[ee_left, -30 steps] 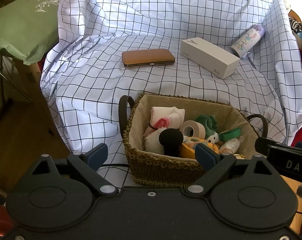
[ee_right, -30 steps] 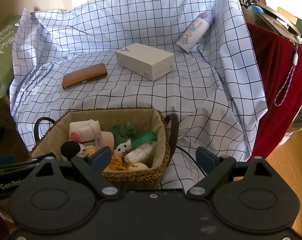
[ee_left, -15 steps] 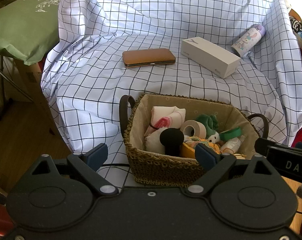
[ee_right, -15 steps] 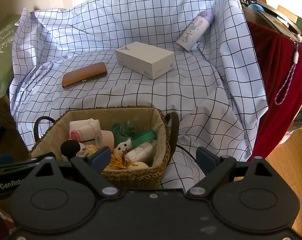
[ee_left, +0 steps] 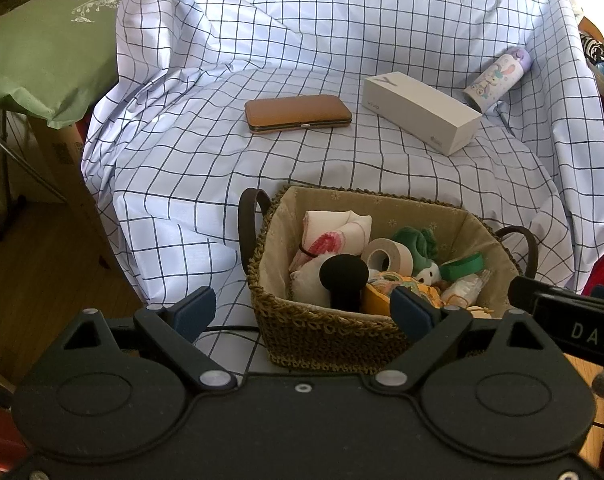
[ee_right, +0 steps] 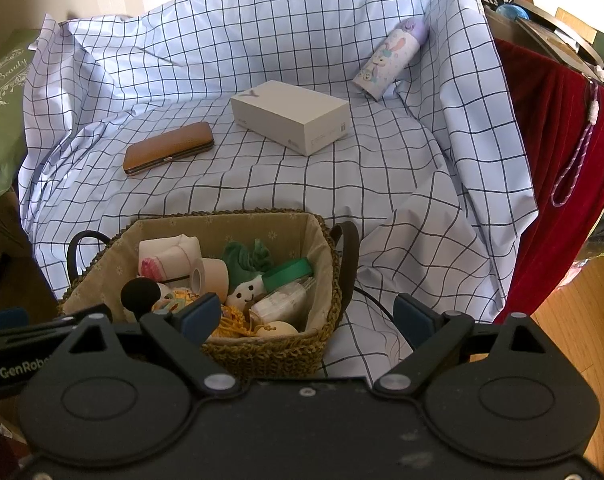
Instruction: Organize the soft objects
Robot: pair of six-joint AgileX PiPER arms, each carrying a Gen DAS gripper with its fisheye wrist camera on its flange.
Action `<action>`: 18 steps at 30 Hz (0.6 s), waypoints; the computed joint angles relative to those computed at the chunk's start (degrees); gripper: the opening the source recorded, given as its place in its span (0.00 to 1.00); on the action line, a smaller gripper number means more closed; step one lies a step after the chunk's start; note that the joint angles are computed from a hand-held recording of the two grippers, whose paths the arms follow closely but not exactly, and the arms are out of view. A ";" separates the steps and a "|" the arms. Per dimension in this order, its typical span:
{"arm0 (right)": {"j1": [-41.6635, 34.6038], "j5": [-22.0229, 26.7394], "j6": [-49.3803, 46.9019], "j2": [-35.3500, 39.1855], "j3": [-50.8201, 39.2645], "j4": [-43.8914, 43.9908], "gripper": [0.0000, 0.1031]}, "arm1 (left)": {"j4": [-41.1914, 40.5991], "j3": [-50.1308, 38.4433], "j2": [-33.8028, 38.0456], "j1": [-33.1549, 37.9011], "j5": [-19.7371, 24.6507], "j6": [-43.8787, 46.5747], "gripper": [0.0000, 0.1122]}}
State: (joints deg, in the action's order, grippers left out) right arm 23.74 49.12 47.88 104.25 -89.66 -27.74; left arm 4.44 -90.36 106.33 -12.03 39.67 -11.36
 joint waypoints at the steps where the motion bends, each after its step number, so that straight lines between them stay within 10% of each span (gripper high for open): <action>1: -0.02 0.02 -0.05 0.02 -0.06 0.03 0.91 | 0.04 0.01 0.05 -0.01 -0.03 0.01 0.81; 18: -0.08 0.05 -0.12 0.13 -0.19 0.18 0.92 | 0.07 -0.60 0.38 -0.22 0.48 0.01 0.81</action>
